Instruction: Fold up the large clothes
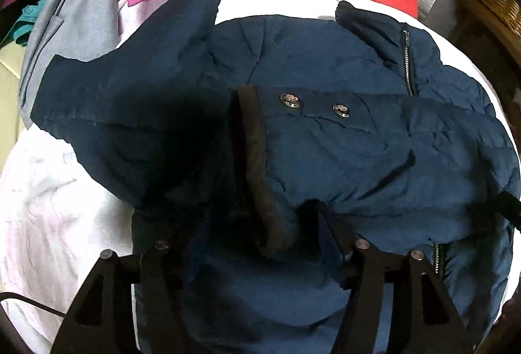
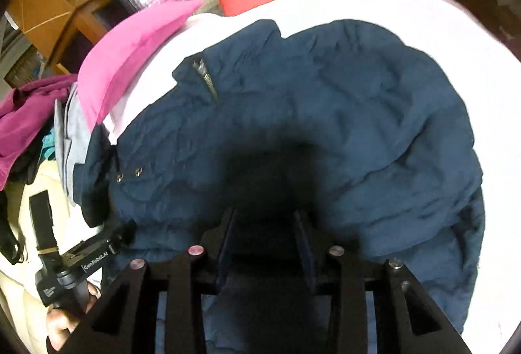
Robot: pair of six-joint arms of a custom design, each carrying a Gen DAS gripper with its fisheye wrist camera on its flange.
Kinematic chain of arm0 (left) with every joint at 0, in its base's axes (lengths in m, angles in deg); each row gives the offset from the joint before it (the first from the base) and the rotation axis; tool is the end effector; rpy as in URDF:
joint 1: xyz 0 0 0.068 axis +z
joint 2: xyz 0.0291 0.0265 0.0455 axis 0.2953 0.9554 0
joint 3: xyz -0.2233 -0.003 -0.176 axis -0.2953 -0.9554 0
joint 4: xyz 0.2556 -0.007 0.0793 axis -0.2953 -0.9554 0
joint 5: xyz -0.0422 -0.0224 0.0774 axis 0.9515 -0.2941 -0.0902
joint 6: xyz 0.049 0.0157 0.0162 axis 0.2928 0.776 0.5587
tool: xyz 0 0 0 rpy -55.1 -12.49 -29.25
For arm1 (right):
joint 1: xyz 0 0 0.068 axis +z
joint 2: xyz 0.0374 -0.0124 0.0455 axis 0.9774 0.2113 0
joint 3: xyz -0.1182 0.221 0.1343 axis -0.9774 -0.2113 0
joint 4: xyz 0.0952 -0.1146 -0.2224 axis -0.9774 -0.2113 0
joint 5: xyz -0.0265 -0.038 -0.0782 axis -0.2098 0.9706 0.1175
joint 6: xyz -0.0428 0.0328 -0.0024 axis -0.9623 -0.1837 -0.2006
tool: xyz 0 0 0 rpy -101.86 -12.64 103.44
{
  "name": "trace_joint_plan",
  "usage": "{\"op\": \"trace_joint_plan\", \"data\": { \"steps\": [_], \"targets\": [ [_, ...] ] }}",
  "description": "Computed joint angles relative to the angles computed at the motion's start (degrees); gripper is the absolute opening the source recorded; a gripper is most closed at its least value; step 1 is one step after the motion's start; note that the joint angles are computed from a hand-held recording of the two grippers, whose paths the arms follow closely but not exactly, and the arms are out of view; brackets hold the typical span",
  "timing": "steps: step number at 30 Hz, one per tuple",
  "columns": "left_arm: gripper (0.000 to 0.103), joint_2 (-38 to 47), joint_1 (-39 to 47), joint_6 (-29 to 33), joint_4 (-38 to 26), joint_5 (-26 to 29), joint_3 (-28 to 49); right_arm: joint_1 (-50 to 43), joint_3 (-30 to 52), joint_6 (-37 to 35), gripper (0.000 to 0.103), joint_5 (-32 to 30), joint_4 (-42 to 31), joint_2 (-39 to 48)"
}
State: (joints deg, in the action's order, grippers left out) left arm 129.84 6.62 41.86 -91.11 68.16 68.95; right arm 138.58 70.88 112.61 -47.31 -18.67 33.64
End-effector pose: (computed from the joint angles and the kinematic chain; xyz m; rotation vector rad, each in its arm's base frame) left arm 0.2466 -0.0536 0.1125 0.7842 2.6019 -0.2436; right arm 0.0917 0.1263 0.1594 1.0708 2.3438 0.1863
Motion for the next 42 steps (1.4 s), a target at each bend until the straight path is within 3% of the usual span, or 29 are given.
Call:
{"op": "trace_joint_plan", "data": {
  "steps": [5, 8, 14, 17, 20, 25, 27, 33, 39, 42],
  "targets": [
    [0.065, -2.9, 0.2, 1.1, -2.1, 2.0, -0.1, -5.2, -3.9, -3.9, 0.039, -5.6, 5.1, -0.2],
    [0.065, -5.1, 0.8, 2.2, -3.3, 5.0, -0.7, -5.6, -4.2, -5.0, 0.039, -5.6, 4.7, -0.1],
    [0.067, -3.9, -2.1, 2.3, -0.4, 0.1, -2.6, -2.0, -1.4, -0.4, 0.039, -2.4, -0.4, -1.7],
    [0.067, -5.5, -0.1, 3.3, -3.1, 2.6, -1.9, -1.1, 0.4, 1.4, 0.039, -1.8, -3.0, 0.8],
    [0.067, -8.2, 3.4, 6.0, -7.3, 7.2, -0.9, -5.7, -3.4, -2.1, 0.038, -6.7, 3.5, 0.8],
    [0.072, -11.1, 11.1, 7.9, -13.9, 16.1, 3.2, -5.8, -3.0, -1.9, 0.038, -6.6, 3.2, 1.5],
    [0.078, -9.3, 17.0, 7.8, -15.2, 20.0, 6.3, -4.5, -2.7, -0.7, 0.038, -5.8, 2.2, 0.6],
    [0.082, 2.9, 28.7, 1.1, -15.2, 24.6, 16.8, 2.0, 1.1, 5.0, 0.041, 1.0, -1.9, 1.1],
    [0.083, 18.1, 33.0, -7.5, -17.6, 27.4, 28.6, 4.6, 4.9, 3.7, 0.056, 6.1, -4.4, 4.1],
    [0.083, 22.3, 33.0, -11.8, -16.1, 28.9, 30.3, 4.7, 4.3, 2.2, 0.059, 7.3, -2.1, 4.4]
  ]
}}
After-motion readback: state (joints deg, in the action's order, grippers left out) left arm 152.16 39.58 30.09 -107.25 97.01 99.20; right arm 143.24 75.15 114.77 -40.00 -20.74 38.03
